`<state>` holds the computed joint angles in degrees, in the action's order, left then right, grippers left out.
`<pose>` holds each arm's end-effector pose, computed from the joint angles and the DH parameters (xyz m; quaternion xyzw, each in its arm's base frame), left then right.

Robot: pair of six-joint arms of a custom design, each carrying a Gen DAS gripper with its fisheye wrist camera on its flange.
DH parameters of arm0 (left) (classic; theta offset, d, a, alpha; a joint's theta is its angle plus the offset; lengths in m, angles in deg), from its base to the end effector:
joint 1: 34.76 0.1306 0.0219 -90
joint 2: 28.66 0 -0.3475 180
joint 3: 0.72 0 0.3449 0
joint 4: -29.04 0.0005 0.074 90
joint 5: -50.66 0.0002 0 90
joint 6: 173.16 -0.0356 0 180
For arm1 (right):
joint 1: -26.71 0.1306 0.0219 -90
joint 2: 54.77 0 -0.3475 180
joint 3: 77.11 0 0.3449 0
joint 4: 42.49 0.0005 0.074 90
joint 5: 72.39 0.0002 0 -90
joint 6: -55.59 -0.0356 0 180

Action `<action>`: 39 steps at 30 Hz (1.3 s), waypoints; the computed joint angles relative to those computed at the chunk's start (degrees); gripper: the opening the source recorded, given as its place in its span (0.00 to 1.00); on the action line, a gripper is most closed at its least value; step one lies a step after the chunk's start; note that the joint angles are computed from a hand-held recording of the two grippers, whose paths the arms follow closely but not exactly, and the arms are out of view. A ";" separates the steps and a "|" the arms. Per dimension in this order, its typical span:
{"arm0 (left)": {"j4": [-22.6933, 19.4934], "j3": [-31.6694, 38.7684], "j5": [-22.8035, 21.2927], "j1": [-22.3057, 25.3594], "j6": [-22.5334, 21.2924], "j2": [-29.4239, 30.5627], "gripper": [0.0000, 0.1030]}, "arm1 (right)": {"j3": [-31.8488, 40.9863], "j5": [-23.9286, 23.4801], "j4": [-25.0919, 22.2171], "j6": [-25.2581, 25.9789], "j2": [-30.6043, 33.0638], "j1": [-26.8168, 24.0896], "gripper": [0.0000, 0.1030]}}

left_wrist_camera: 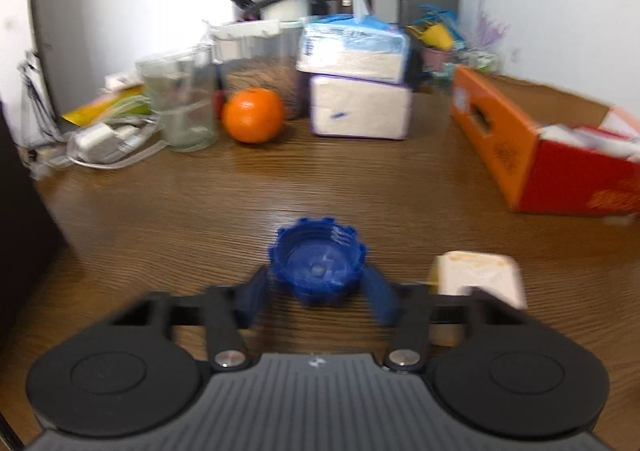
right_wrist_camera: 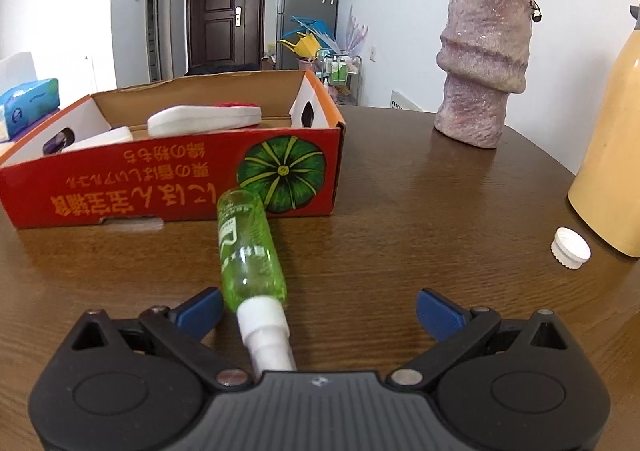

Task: Organize rigid objects
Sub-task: 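Close the left tool on the blue cap while the right tool grasps the green spray bottle, then carry the blue cap and green spray bottle over the red box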

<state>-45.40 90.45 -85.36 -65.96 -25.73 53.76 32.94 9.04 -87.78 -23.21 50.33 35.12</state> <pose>0.3187 -0.1637 0.4375 -0.2843 0.8577 0.1380 0.4056 0.5326 0.0836 0.4250 -0.1850 0.8865 0.0576 0.4203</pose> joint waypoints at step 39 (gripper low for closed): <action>-9.45 2.19 -8.81 -4.28 14.70 -0.34 0.45 | -5.90 -6.52 8.21 -1.85 -4.08 -0.95 0.29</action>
<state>-54.85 92.64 -94.16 -70.24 -11.03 53.42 27.04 2.51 -79.57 -25.06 46.25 34.17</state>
